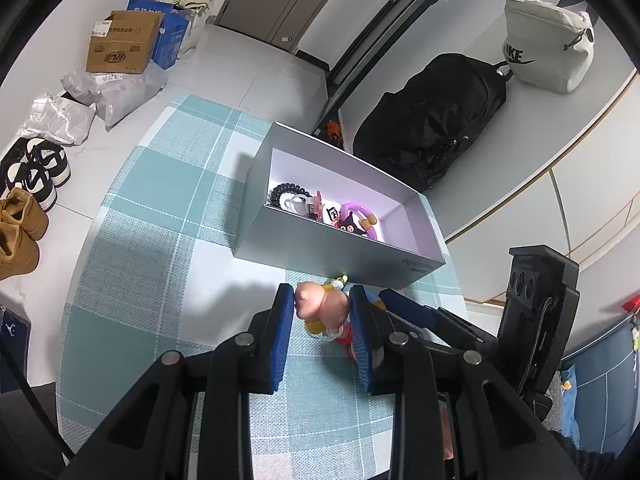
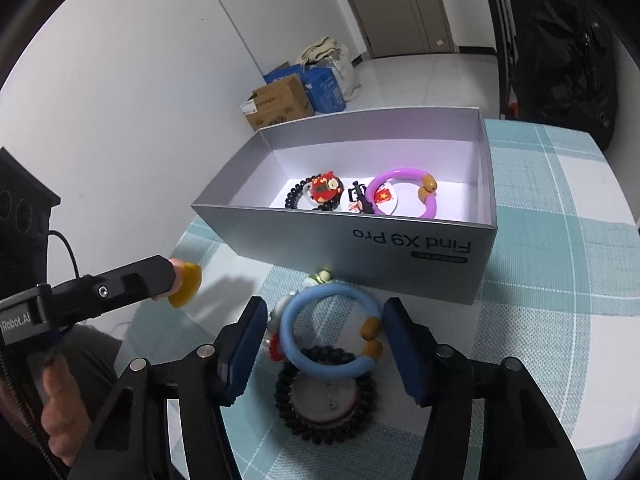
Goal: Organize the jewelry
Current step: 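Close the left gripper on the pink pig charm while the right gripper closes on the light blue ring, then lift the pig charm and blue ring with both grippers toward the white box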
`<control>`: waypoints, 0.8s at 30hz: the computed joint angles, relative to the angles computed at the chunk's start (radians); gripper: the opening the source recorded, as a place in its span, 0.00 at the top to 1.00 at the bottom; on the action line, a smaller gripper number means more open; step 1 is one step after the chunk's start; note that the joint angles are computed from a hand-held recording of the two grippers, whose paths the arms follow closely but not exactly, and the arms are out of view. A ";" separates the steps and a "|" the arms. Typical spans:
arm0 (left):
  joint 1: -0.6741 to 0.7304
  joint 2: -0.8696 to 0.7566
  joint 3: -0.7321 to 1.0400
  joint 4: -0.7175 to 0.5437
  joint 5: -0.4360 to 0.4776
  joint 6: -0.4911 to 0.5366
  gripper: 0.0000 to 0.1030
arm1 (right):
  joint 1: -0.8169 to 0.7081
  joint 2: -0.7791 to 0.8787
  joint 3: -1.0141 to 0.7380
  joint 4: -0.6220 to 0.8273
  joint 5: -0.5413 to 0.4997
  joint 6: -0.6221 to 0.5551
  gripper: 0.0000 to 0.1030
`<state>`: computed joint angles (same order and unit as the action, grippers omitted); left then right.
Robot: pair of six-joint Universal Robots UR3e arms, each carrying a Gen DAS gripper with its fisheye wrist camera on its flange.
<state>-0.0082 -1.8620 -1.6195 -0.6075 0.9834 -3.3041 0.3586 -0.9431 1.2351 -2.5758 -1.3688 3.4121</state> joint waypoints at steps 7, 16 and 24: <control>-0.015 -0.019 0.025 -0.017 0.007 0.001 0.78 | -0.021 -0.019 0.028 -0.003 0.032 0.010 0.44; -0.017 -0.022 0.030 -0.014 0.009 0.001 0.78 | -0.067 -0.066 0.114 -0.073 0.116 0.055 0.44; -0.028 -0.024 0.034 0.008 0.012 -0.002 0.78 | -0.085 -0.110 0.172 -0.118 0.171 0.065 0.44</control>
<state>-0.0361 -1.8857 -1.5854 -0.5992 0.9950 -3.3060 0.2740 -1.0531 1.4069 -2.6942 -1.1979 3.4772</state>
